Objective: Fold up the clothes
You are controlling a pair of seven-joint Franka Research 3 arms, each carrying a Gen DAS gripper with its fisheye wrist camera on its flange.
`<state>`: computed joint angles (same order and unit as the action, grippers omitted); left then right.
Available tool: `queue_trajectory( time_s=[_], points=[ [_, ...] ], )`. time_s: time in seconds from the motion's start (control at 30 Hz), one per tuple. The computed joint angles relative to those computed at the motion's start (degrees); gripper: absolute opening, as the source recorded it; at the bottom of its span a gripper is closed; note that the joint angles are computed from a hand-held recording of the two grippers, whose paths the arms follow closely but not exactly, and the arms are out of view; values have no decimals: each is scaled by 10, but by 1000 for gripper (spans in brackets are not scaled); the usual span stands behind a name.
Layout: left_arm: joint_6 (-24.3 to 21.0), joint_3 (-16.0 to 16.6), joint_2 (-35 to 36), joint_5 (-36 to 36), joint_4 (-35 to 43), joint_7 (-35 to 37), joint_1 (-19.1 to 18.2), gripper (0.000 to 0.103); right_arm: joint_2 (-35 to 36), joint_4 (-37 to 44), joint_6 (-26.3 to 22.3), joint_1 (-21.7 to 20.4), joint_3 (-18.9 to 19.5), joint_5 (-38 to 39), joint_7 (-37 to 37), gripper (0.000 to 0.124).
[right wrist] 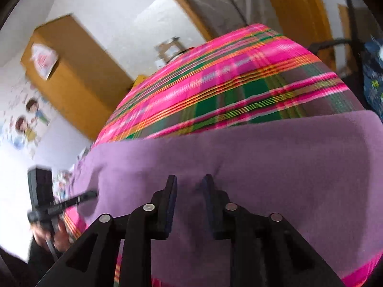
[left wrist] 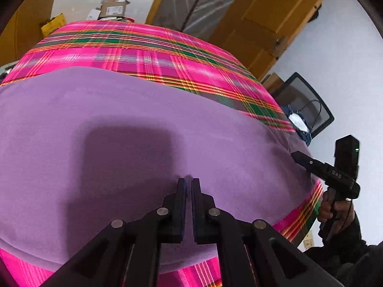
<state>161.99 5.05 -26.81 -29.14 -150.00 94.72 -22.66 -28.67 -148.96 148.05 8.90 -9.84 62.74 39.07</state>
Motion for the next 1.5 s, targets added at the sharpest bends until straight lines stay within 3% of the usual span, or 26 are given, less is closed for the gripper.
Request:
queue_trajectory(
  time_s=[0.13,0.27,0.43,0.6,0.77,0.93,1.03,1.13,1.27,1.4,1.5],
  points=[
    [4,-13,-14,23,-15,-11,10,3,-21,-14,7,16,5,6,-43,26],
    [4,-10,-38,37,-35,-23,10,3,1,-8,37,24,29,-24,-39,26],
    [7,-10,-65,63,-59,-57,20,3,12,10,42,48,12,11,-70,25],
    [5,-2,-69,81,-62,-74,19,3,53,35,44,24,47,-82,10,18],
    [-2,-36,-103,148,-85,-138,88,3,35,32,47,51,21,-28,-36,20],
    [-12,-58,-149,218,-119,-229,176,3,46,47,27,58,19,-4,-58,21],
    [-2,-23,-178,227,-148,-235,165,3,53,50,13,56,26,-1,-61,21],
    [-13,-21,-196,245,-156,-239,166,3,55,50,-1,56,34,-2,-61,21],
    [-16,-48,-213,290,-158,-274,223,3,56,53,-12,58,41,0,-69,21],
    [6,-45,-204,324,-159,-307,283,3,59,59,-16,60,45,5,-73,21],
    [1,-19,-217,323,-175,-329,302,3,59,59,-14,62,49,9,-75,21]
  ],
)
